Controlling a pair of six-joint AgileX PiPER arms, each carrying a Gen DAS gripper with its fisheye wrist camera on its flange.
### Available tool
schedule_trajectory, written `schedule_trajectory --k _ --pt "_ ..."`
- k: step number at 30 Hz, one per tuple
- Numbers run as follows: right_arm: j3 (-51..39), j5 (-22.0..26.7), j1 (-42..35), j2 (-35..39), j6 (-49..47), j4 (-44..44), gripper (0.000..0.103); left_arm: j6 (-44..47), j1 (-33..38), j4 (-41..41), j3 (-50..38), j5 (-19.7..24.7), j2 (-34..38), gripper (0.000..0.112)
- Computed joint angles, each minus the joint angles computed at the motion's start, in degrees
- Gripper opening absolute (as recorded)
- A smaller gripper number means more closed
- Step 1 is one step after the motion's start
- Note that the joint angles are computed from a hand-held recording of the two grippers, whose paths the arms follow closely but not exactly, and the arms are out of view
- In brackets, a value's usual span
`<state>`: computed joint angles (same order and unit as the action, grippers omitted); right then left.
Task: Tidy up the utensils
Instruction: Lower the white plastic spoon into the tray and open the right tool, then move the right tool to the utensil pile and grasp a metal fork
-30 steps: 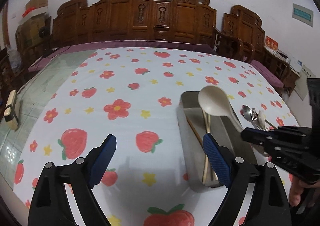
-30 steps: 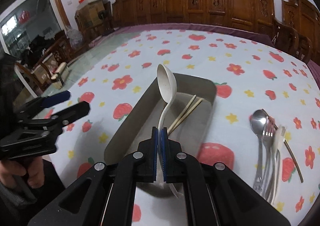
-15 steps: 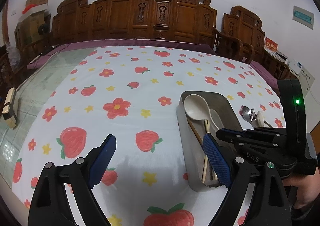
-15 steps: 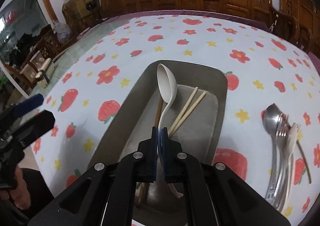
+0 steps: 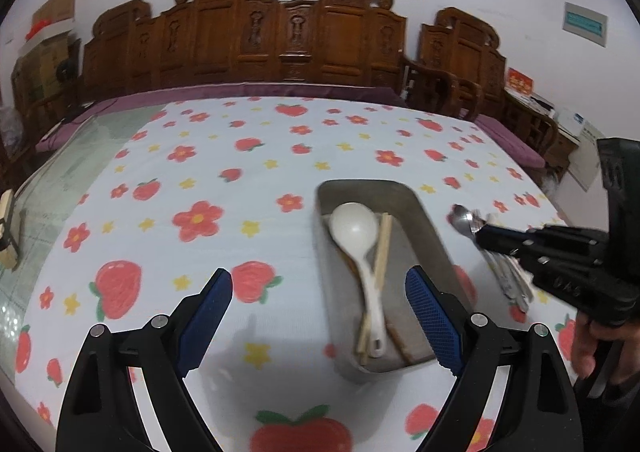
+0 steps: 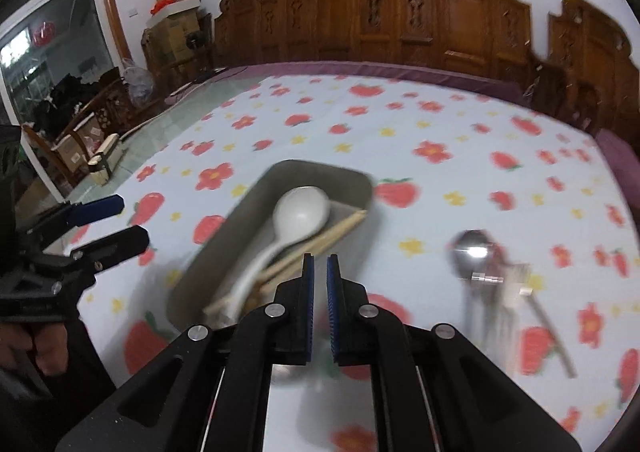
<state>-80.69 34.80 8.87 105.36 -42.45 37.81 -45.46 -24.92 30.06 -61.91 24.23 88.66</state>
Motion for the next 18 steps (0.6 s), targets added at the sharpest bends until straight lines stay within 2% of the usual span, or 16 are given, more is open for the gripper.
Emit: schedule_trajectory --k 1,5,12,18 --pt "0.87 -0.03 -1.21 -0.94 -1.03 0.1 0.009 -0.17 -0.52 0.15 -0.18 -0.08 0.08 0.085" --pt "3.89 -0.91 -6.29 -4.12 -5.25 0.14 0.03 -2.25 -3.66 1.73 -1.16 -0.07 0.97 0.085" --pt "5.88 -1.03 -13.75 -4.21 -8.11 -0.36 0.031 -6.15 -7.89 4.67 -1.9 0.14 2.2 0.085" --pt "7.1 -3.1 -15.15 -0.72 -8.8 0.22 0.031 -7.44 -10.73 5.91 -2.73 0.65 3.72 0.085"
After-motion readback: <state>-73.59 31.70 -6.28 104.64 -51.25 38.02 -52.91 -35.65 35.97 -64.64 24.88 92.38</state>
